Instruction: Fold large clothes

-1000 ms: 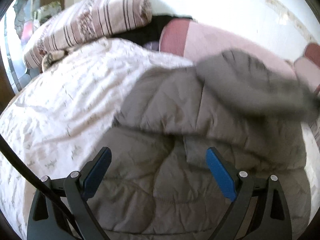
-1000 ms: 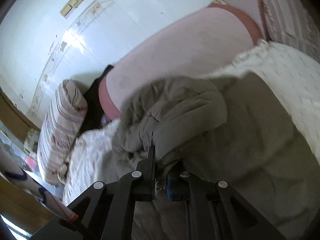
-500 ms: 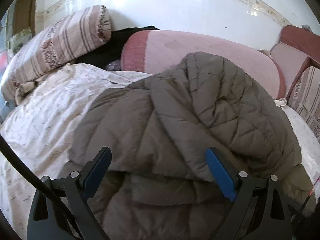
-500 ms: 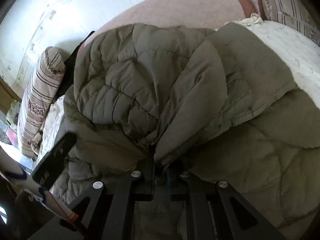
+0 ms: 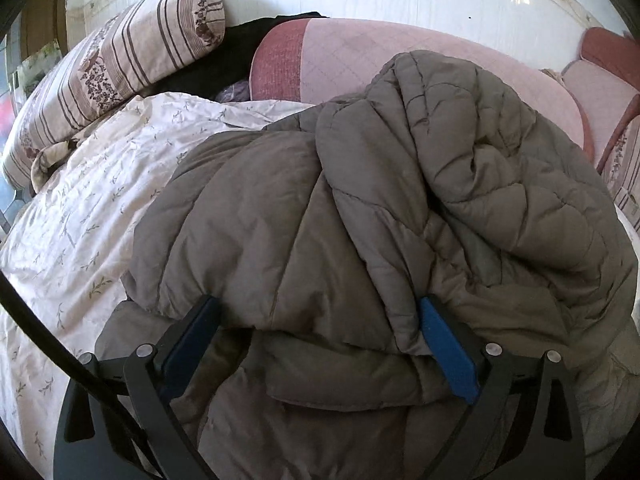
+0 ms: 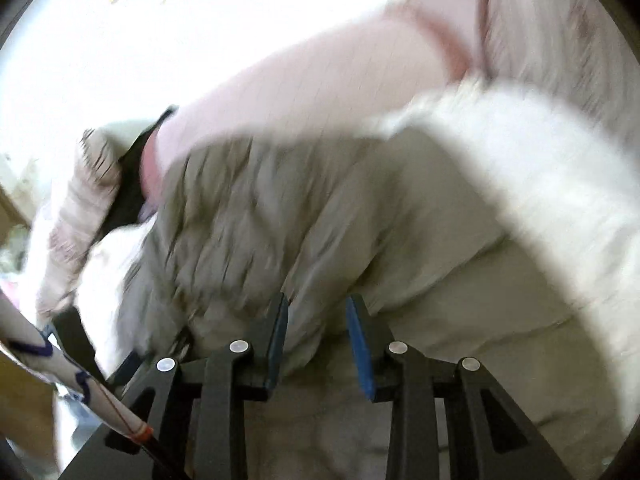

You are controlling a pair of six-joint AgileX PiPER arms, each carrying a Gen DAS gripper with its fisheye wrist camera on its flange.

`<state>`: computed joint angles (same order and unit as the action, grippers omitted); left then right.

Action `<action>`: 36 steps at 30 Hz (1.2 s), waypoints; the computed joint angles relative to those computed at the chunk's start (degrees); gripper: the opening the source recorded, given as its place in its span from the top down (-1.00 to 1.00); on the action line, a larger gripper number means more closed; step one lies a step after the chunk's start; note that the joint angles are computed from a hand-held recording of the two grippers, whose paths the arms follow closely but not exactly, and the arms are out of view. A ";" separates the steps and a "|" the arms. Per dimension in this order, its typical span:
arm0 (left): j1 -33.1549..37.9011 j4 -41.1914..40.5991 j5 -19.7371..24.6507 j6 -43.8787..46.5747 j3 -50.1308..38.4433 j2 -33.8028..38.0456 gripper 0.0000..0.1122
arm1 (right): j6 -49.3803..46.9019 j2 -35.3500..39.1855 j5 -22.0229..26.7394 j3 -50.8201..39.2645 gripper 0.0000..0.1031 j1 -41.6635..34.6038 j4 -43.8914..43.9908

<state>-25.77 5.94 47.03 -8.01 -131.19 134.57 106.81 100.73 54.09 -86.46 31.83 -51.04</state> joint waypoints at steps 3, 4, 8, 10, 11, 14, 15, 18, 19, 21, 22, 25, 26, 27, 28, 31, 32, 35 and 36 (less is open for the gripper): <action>-0.08 0.27 -1.65 -0.62 2.59 -1.26 -0.77 | -2.49 1.87 5.03 -3.45 0.35 1.64 -8.59; -0.36 0.77 -2.61 -1.25 4.43 -2.23 -0.77 | -4.90 3.01 3.85 -4.39 0.35 0.99 -10.14; -0.58 1.51 -4.19 -2.00 6.85 -3.47 -0.77 | -18.32 10.47 2.11 -11.06 0.35 -2.67 -5.62; -0.43 0.91 -4.36 -1.60 7.04 -3.49 -0.77 | -23.27 13.35 0.36 -12.30 0.35 -5.13 0.37; -0.34 0.55 -4.03 -1.20 6.43 -3.17 -0.77 | -24.36 13.61 -1.56 -11.40 0.35 -6.37 2.93; -0.60 1.45 -4.24 -1.58 6.54 -3.20 -0.77 | -25.19 12.54 -3.58 -9.49 0.35 -7.43 4.69; -0.62 1.58 -4.58 -1.66 6.92 -3.42 -0.77 | -25.55 12.58 -3.37 -9.43 0.35 -7.36 4.72; -0.38 1.10 -8.10 -1.52 11.01 -5.99 -0.77 | -27.01 13.71 -1.88 -11.23 0.35 -6.98 5.44; -0.41 1.53 -9.45 -1.86 12.62 -7.15 -0.77 | -27.67 13.99 -1.27 -11.94 0.35 -6.90 5.48; -0.65 3.42 -13.38 -3.26 16.90 -10.28 -0.77 | -27.67 14.12 -0.64 -12.23 0.34 -6.46 5.26; -0.69 3.89 -16.20 -3.68 19.53 -12.18 -0.77 | -27.62 14.25 -0.40 -12.51 0.34 -6.25 5.23; -0.52 1.68 -20.53 -1.94 22.98 -14.73 -0.77 | -28.34 15.69 0.75 -15.03 0.34 -6.13 5.67; -0.44 0.12 -20.12 -0.28 22.36 -14.41 -0.77 | -28.27 15.69 1.01 -15.00 0.34 -5.96 5.49; -0.56 -0.06 -19.21 0.22 21.52 -13.79 -0.77 | -28.34 15.91 1.54 -15.32 0.34 -5.72 5.25; -0.88 0.86 -17.60 -0.05 20.09 -12.60 -0.76 | -28.37 16.10 1.96 -15.61 0.34 -5.52 5.12; -1.37 1.35 -10.48 0.68 13.34 -7.94 -0.77 | -28.69 16.87 3.22 -16.79 0.33 -5.07 4.89; -1.34 1.31 -8.64 0.85 11.27 -6.54 -0.77 | -28.66 17.03 3.45 -17.04 0.33 -4.93 4.89; -0.93 0.06 -7.89 1.46 10.64 -5.97 -0.77 | -28.56 17.12 3.60 -17.18 0.32 -4.82 4.84; -0.98 0.43 -8.05 1.29 10.95 -6.08 -0.77 | -28.59 17.18 3.67 -17.26 0.32 -4.79 4.85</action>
